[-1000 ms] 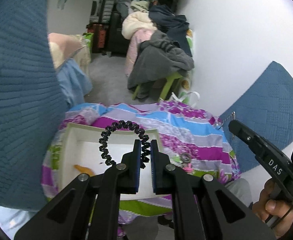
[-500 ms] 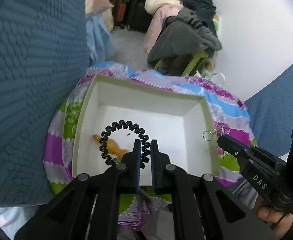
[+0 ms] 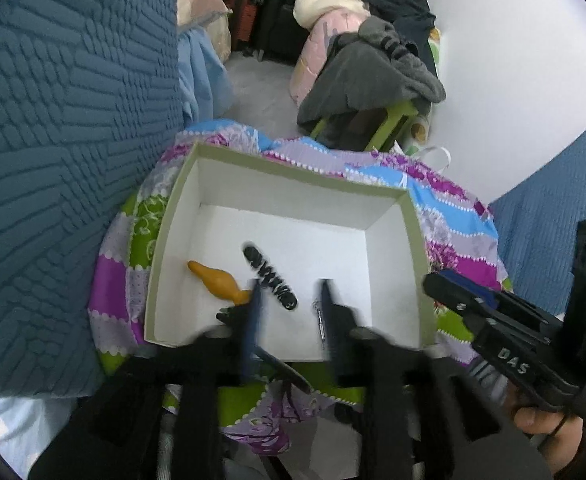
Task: Organize jewelry
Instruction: 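Open both grippers to drop the hair tie and pin into the box, then move the right gripper to the pink tag keyring while the left gripper reaches the beaded chain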
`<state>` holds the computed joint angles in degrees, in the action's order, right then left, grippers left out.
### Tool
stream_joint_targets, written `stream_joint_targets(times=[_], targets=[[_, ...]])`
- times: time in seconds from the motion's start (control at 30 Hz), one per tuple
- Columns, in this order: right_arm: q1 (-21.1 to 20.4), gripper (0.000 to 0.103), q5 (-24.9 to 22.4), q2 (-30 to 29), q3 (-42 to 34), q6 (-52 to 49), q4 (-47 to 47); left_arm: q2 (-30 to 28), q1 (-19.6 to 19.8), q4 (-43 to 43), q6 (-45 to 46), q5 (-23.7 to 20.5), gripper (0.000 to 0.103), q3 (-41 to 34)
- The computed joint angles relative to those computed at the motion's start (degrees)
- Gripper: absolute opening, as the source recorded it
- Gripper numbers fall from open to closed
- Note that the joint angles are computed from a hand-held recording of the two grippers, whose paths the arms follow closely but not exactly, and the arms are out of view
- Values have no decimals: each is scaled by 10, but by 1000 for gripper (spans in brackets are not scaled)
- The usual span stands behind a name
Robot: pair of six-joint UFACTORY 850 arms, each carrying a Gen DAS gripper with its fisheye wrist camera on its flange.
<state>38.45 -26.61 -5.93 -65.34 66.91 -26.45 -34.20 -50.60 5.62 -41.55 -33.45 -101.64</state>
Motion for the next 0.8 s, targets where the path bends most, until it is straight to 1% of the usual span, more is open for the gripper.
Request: stream_joint_targets(times=[0.03, 0.2, 0.27, 0.33, 0.4, 0.47, 0.6, 0.7, 0.8], targets=[[2, 21, -1, 6, 1, 7, -11, 2, -3, 18, -15, 2, 51, -1], [18, 21, -11, 58, 20, 64, -110, 15, -22, 81, -66, 10, 51, -11], [26, 21, -23, 81, 28, 88, -151, 17, -31, 110, -91, 12, 51, -19], [28, 21, -28, 101, 36, 101, -175, 16, -39, 122, -101, 11, 51, -30], [28, 21, -34, 118, 42, 103, -189, 17, -46, 133, -112, 22, 51, -34], [28, 21, -40, 136, 53, 116, -206, 11, -58, 161, -133, 24, 51, -47], [26, 21, -50, 181, 90, 155, -251, -12, -74, 155, -126, 27, 51, -79], [21, 21, -55, 202, 114, 165, -262, -31, -88, 171, -142, 23, 51, -103], [13, 21, -56, 229, 147, 172, -268, -49, -99, 162, -139, 25, 51, -123]])
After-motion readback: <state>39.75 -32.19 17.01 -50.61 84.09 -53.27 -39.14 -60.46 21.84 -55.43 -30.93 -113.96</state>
